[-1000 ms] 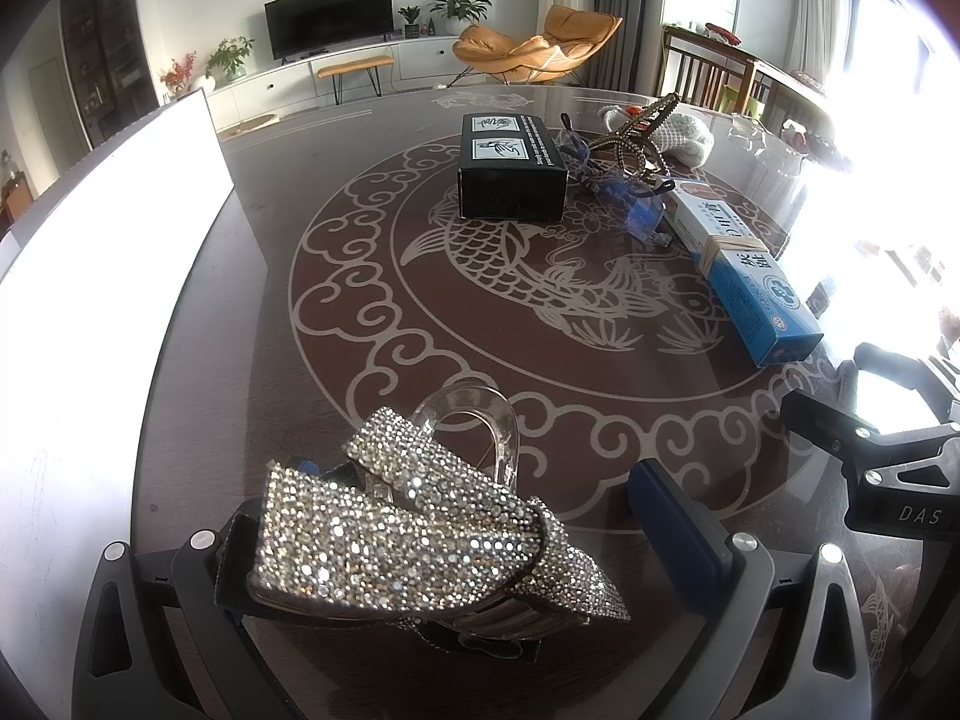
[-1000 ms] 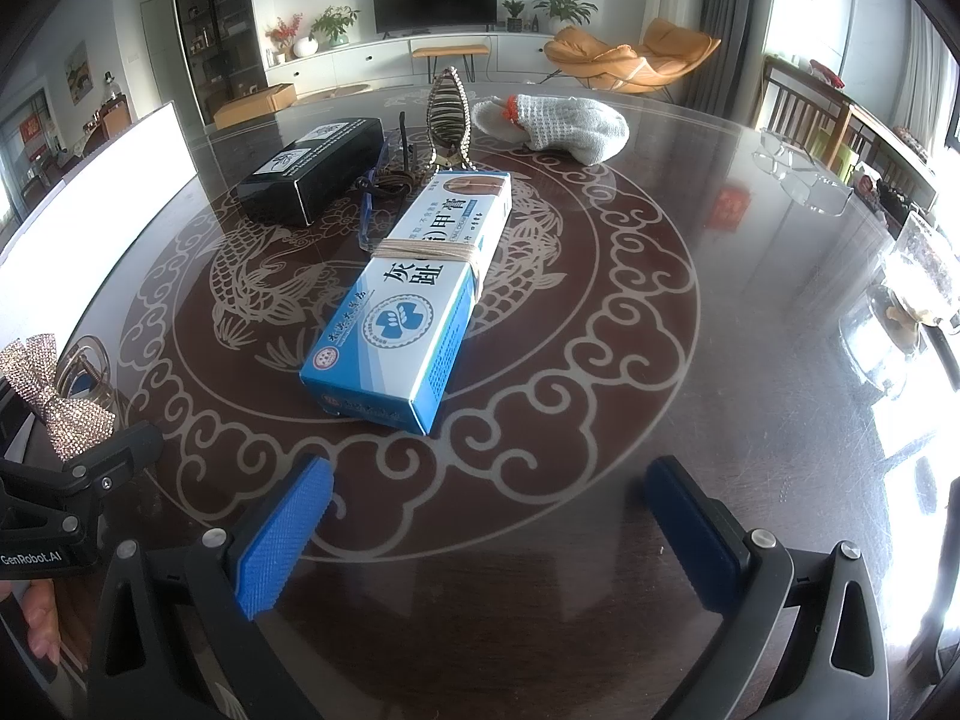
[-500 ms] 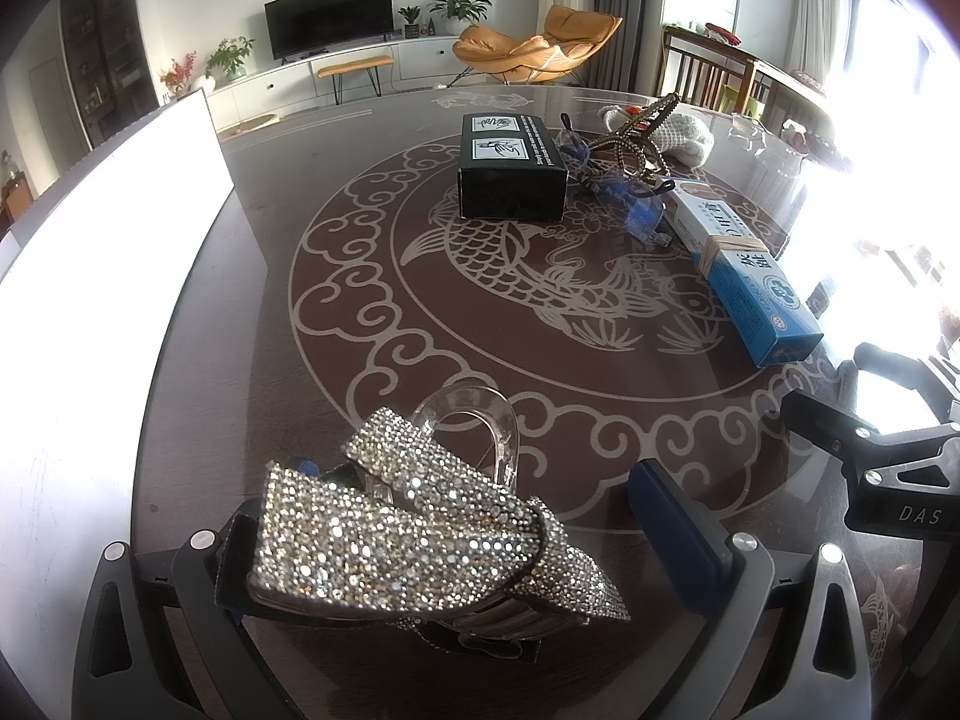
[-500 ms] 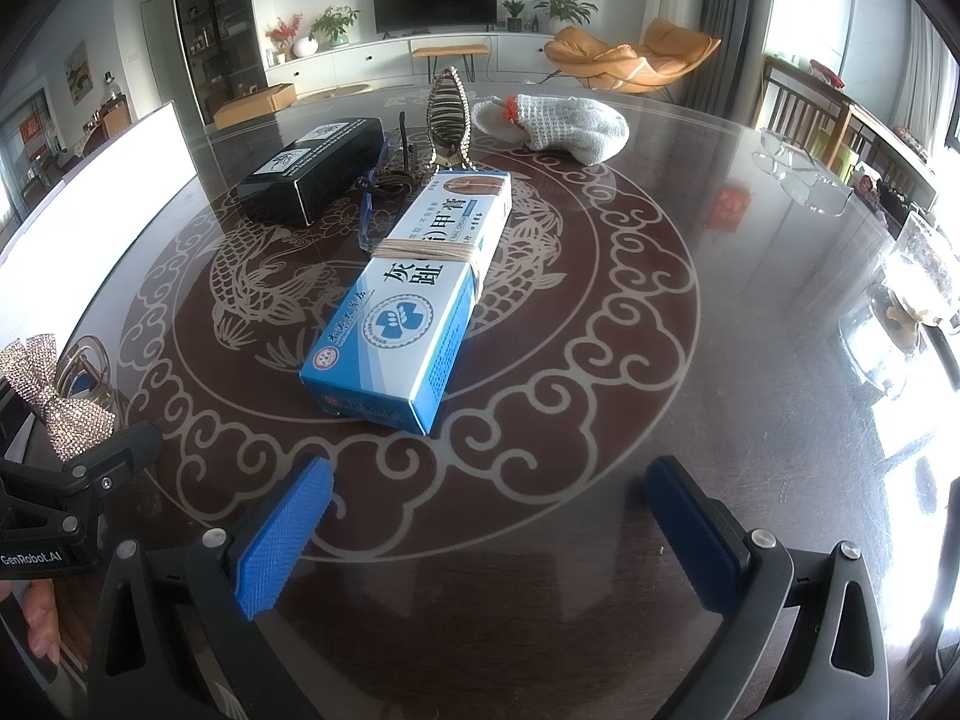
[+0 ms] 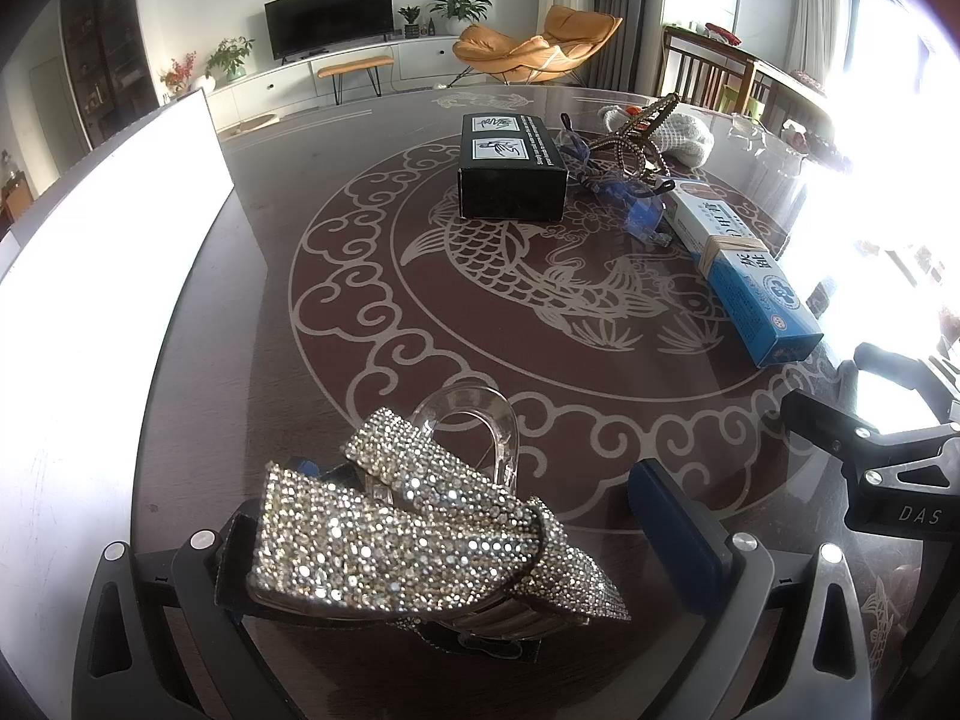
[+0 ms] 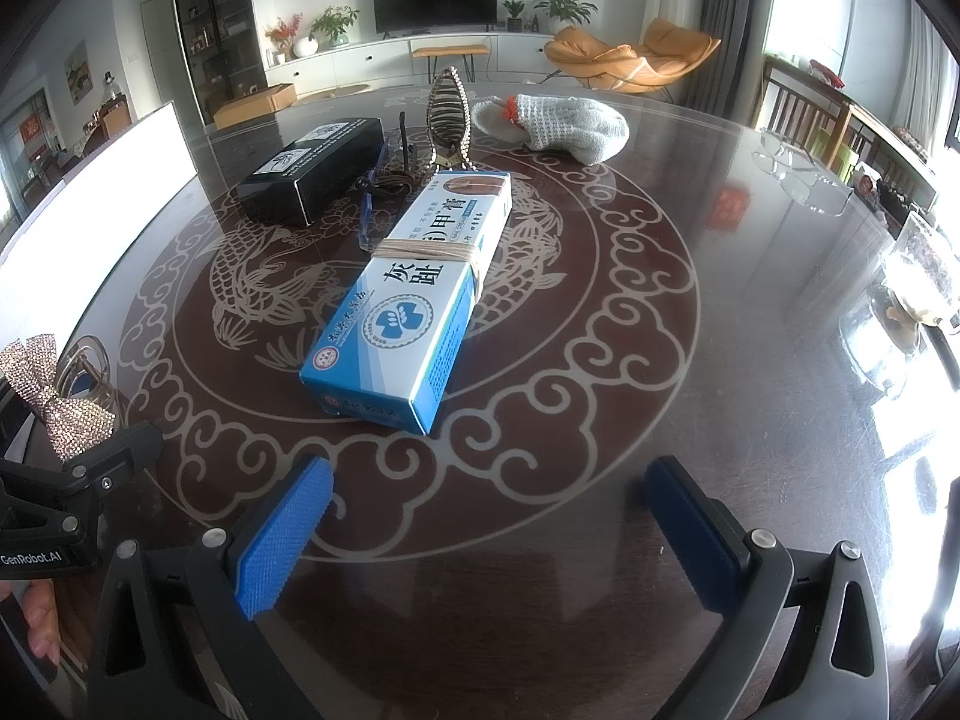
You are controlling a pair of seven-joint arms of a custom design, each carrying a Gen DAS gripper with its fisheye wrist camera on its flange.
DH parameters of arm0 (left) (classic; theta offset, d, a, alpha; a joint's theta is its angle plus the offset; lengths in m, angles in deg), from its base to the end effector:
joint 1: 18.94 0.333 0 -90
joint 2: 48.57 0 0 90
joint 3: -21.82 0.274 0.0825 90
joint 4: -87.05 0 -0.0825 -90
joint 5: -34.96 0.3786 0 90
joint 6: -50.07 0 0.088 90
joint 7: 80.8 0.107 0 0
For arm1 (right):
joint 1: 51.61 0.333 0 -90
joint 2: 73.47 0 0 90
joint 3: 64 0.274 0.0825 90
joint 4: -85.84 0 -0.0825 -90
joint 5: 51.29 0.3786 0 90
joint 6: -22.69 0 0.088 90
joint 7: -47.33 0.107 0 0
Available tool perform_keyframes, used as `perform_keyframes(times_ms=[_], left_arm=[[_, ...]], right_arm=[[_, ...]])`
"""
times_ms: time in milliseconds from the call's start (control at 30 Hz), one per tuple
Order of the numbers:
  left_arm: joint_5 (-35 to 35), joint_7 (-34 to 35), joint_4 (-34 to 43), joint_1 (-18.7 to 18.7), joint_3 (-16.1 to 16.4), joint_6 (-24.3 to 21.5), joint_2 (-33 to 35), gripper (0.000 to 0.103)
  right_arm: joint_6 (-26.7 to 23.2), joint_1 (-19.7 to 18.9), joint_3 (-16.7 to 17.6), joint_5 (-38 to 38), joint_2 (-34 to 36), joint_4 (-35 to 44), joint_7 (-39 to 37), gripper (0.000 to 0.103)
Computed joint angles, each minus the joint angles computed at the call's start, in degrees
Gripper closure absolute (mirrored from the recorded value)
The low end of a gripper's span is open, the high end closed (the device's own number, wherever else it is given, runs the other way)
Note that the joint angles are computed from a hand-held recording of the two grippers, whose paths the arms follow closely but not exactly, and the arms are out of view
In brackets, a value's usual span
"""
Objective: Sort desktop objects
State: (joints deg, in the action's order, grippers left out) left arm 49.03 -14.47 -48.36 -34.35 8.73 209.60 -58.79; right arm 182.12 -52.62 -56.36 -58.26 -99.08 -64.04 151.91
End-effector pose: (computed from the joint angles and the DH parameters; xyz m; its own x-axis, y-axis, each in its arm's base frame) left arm 0.4529 -0.2604 0.4238 -0.2915 -0.9566 -0.0050 -0.7794 0.2405 -0.5785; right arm 0.4455 0.0571 0.4316 -0.0366 -0.9993 0.0109 -0.8133 0.0234 -0.5813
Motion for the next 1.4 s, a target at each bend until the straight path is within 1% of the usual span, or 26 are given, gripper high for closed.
perform_keyframes(times_ms=[700, 833, 900, 967, 1000, 1067, 1100, 1133, 1167, 1200, 1233, 1267, 1300, 1367, 1400], left_arm=[[-0.05, 0.21, 0.18, -0.04, 0.04, -0.2, 0.14, 0.0], [-3.54, 3.93, -0.1, -1.01, 1.12, -2.14, -0.93, 0.0], [-6.87, 6.17, -1.78, -1.69, 2.2, -0.86, -2.49, 0.0], [-8.06, 7.08, -3.04, -1.65, 2.65, 0.15, -3.79, 0.0], [-8.17, 7.47, -3.24, -1.56, 2.72, 0.22, -4.12, 0.0], [-7.84, 7.93, -3.39, -1.2, 2.66, 0.52, -4.46, 0.0], [-7.45, 8.0, -3.29, -0.97, 2.54, 0.58, -4.53, 0.0], [-6.98, 7.83, -3.14, -0.73, 2.33, 0.52, -4.49, 0.002], [-6.09, 7.24, -2.92, -0.31, 1.9, 0.28, -4.45, 0.005], [-4.45, 5.98, -2.54, 0.39, 1.11, -0.6, -4.38, 0.015], [-3.74, 5.56, -1.87, 0.59, 0.91, -1.43, -4.02, 0.021], [-3.34, 5.44, -1.6, 0.61, 0.87, -2.01, -3.81, 0.025], [-2.45, 4.82, -1.49, 0.82, 0.54, -2.55, -3.67, 0.029], [-0.29, 3.28, -1.33, 1.36, -0.03, -2.14, -3.42, 0.03], [0.67, 2.76, -1.62, 1.5, -0.19, -1.7, -3.71, 0.032]], right_arm=[[-0.14, 0.07, -0.06, -0.01, -0.11, 0.04, -0.02, 0.0], [-0.12, 0.06, -0.06, -0.02, -0.1, 0.03, -0.01, 0.0], [-0.14, 0.06, -0.06, -0.02, -0.11, 0.04, -0.01, 0.0], [-0.11, 0.06, -0.06, -0.02, -0.1, 0.02, -0.01, 0.0], [-0.8, 0.74, -0.77, 0.51, -0.02, 0.36, -1.22, 0.0], [-5.27, 3.31, -3.84, 4.32, 1.35, 3.54, -5.17, 0.0], [-6.46, 4.41, -5.35, 7.08, 1.5, 4.9, -6.47, 0.0], [-6.52, 5.01, -6.11, 9.05, 1.66, 5.86, -7.32, 0.0], [-6.7, 5.65, -6.76, 10.94, 2.08, 7.31, -8.38, 0.0], [-7.76, 6.45, -7.33, 12.79, 3.55, 10.01, -9.77, 0.0], [-9.37, 7.23, -7.78, 14.49, 5.4, 12.81, -11.33, 0.0], [-11.45, 7.95, -8.09, 16.02, 7.6, 16.0, -12.98, 0.0], [-14.05, 7.79, -7.44, 15.53, 10.69, 20.08, -13.01, 0.0], [-16.64, 6.29, -5.27, 10.23, 14.62, 24.76, -8.1, 0.0], [-17.83, 6.07, -4.9, 8.26, 16.5, 26.93, -5.99, 0.0]])
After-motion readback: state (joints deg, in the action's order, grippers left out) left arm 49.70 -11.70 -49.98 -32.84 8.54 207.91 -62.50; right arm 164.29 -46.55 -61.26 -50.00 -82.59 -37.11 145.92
